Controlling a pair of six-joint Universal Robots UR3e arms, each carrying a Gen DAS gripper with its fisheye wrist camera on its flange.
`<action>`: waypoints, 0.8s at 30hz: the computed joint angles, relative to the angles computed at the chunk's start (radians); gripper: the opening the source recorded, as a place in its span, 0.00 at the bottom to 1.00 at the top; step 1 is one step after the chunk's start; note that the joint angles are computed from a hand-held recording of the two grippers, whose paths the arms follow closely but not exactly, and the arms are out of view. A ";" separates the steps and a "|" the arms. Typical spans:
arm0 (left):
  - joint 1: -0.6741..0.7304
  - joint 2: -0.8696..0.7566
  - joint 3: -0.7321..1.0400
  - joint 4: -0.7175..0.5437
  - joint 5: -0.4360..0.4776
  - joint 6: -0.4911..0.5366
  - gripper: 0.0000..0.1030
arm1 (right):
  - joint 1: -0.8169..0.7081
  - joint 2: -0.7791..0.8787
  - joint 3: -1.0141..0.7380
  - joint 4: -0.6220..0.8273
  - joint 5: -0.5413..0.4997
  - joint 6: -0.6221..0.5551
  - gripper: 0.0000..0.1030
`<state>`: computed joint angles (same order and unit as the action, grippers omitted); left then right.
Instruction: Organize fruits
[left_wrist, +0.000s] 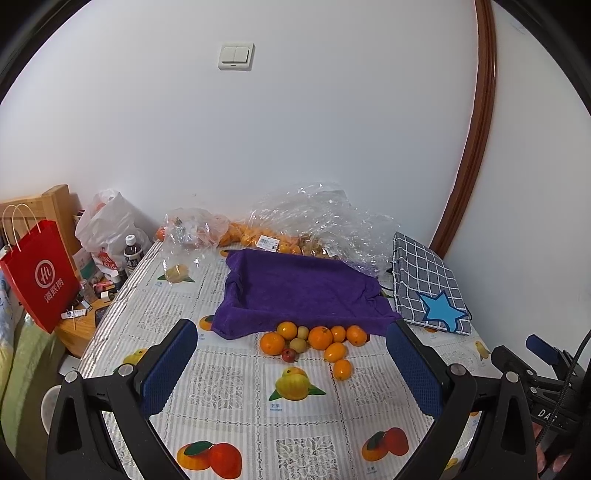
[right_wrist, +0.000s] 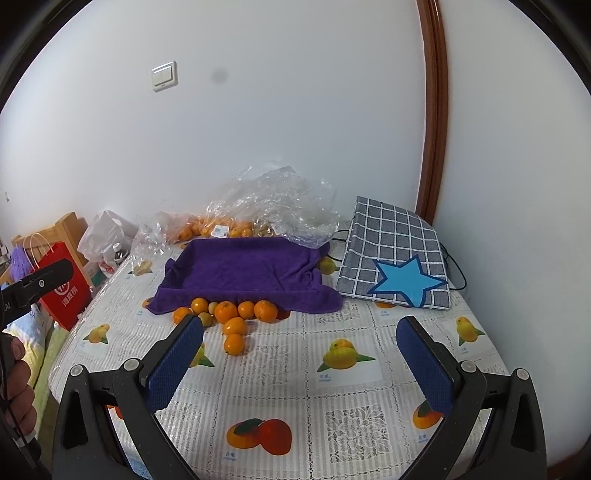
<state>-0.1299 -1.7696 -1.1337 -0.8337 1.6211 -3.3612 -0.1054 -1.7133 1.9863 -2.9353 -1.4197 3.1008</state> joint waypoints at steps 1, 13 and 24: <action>0.002 -0.001 0.002 -0.001 -0.002 0.002 1.00 | 0.004 0.006 -0.006 0.003 -0.003 0.003 1.00; 0.008 -0.037 0.054 -0.045 -0.006 0.002 1.00 | 0.024 0.052 -0.040 0.011 -0.009 0.008 1.00; 0.006 -0.078 0.115 -0.065 0.002 -0.008 1.00 | 0.014 0.078 -0.089 0.037 0.019 -0.006 1.00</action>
<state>-0.1242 -1.8476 -1.0186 -0.8987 1.6235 -3.3692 -0.0914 -1.6356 1.8975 -2.8985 -1.4012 3.0945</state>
